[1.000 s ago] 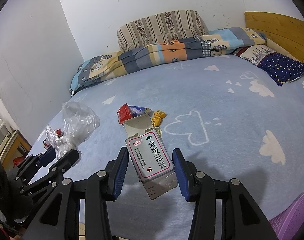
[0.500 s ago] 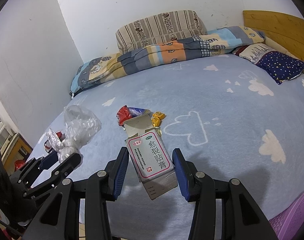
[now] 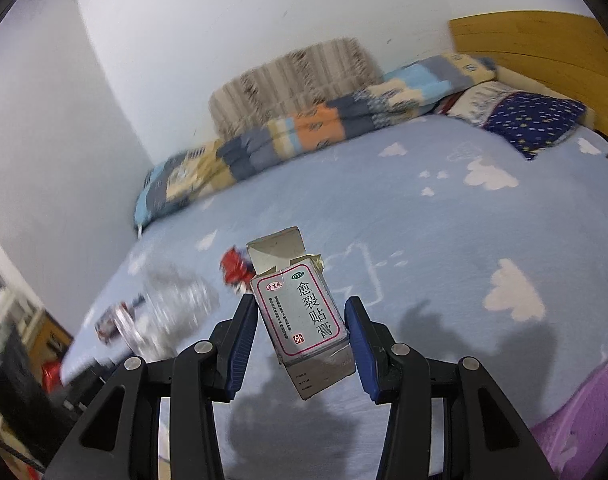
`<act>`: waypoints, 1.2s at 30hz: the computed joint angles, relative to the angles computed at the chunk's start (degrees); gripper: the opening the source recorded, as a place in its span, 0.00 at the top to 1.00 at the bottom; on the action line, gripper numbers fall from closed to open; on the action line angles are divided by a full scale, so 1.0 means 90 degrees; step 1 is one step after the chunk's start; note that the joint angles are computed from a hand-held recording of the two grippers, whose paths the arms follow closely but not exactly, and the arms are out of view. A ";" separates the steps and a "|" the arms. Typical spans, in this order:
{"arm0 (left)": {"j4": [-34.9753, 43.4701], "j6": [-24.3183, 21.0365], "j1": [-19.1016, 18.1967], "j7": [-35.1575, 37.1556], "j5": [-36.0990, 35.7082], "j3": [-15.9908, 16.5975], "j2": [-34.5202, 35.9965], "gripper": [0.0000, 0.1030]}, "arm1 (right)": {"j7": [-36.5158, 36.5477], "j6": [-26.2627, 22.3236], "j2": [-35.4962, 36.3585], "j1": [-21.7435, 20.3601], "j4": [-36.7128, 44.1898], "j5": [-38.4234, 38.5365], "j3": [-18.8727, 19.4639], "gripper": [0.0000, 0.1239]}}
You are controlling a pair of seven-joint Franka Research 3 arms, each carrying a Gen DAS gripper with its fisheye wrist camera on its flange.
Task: Collect trash
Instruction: 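Carry the white box and plastic bag to the purple basket, then open both tools to drop the box and bag into the basket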
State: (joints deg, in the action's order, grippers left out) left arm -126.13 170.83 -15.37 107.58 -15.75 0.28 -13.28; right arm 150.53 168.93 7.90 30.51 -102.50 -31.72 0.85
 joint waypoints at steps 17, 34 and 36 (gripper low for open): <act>0.0438 -0.0757 -0.0897 0.1556 -0.1561 -0.0367 0.0124 0.61 | 0.1257 -0.0128 -0.3844 -0.1738 -0.4215 -0.0365 0.0398 0.61; 0.2682 -0.2907 -0.0728 0.2550 -0.1726 -0.1590 0.1420 0.61 | 0.0628 0.0179 -0.5530 -0.2865 -0.5757 0.1011 0.0660 0.61; 0.2906 -0.3082 -0.0701 0.2589 -0.1627 -0.1741 0.1600 0.61 | 0.0512 0.0208 -0.5635 -0.2899 -0.5898 0.1205 0.0619 0.61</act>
State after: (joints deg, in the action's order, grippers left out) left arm -99.97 143.09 -21.68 130.88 -30.40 -15.39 1.12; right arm 155.14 170.80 -42.81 4.42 -155.58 -20.88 6.43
